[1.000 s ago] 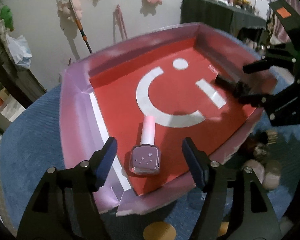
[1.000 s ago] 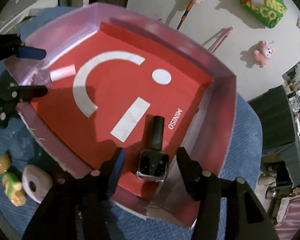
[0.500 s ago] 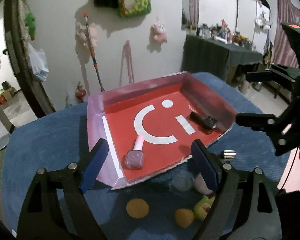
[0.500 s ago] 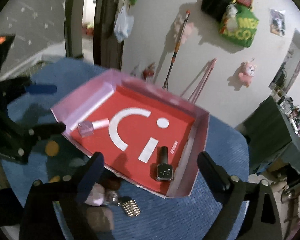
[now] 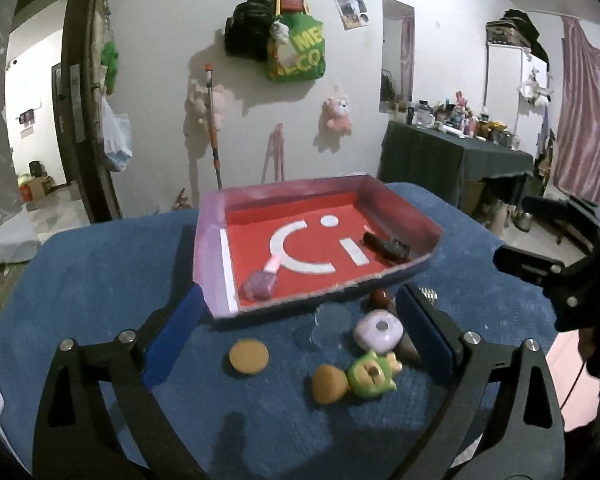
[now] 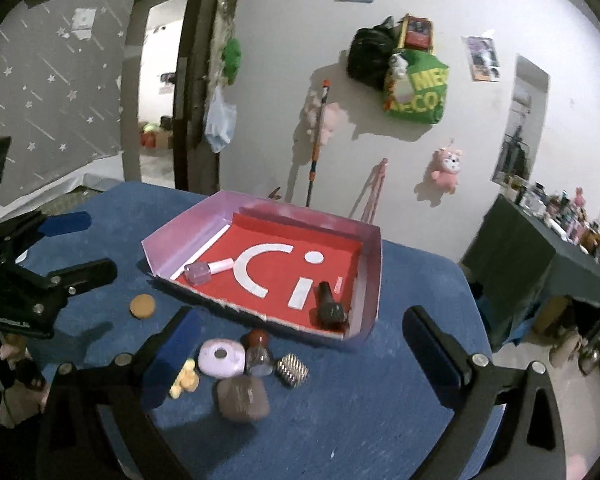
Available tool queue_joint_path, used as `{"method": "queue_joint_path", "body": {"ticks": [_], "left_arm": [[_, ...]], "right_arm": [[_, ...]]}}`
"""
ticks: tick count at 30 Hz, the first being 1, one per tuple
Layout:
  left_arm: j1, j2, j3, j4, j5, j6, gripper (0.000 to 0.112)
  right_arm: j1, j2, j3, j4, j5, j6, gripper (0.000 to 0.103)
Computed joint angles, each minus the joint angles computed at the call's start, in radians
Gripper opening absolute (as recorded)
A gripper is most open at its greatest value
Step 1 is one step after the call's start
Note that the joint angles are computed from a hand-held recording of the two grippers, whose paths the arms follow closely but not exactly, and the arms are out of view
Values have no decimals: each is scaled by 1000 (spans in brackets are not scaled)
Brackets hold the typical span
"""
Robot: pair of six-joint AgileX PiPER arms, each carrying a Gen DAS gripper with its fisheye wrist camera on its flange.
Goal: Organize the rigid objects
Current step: 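Lift both grippers away from the box, then lower left gripper onto the tan round puff and grasp it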
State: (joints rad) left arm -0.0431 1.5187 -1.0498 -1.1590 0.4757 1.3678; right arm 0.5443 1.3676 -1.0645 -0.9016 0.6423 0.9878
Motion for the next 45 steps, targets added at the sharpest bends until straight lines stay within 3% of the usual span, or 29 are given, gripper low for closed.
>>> {"method": "queue_joint_path", "body": {"ticks": [7, 11, 19, 23, 28, 33, 36, 38, 42, 45], "left_arm": [[5, 86, 74, -20, -4, -4, 98], [6, 144, 65, 53, -14, -83, 98], [7, 206, 16, 170, 18, -198, 98], [6, 212, 12, 199, 20, -201, 98], [-12, 244, -38, 336, 53, -305, 98], [-22, 254, -42, 353, 21, -301, 97], [-22, 260, -49, 322, 18, -262, 85], [-25, 271, -65, 332, 33, -262, 64], [-17, 286, -83, 301, 69, -221, 49], [-4, 297, -107, 287, 111, -214, 32]], "right_arm": [[42, 19, 216, -257, -61, 437, 103], [22, 55, 267, -312, -98, 538, 103], [-55, 110, 285, -294, -219, 568, 103], [-64, 130, 277, -285, -238, 559, 103], [-84, 153, 261, -255, -266, 523, 103], [-84, 162, 253, -244, -270, 510, 103], [-90, 168, 249, -228, -279, 495, 103], [-93, 170, 248, -218, -286, 484, 103], [-98, 171, 246, -204, -291, 471, 103], [-111, 173, 246, -180, -309, 453, 103]]}}
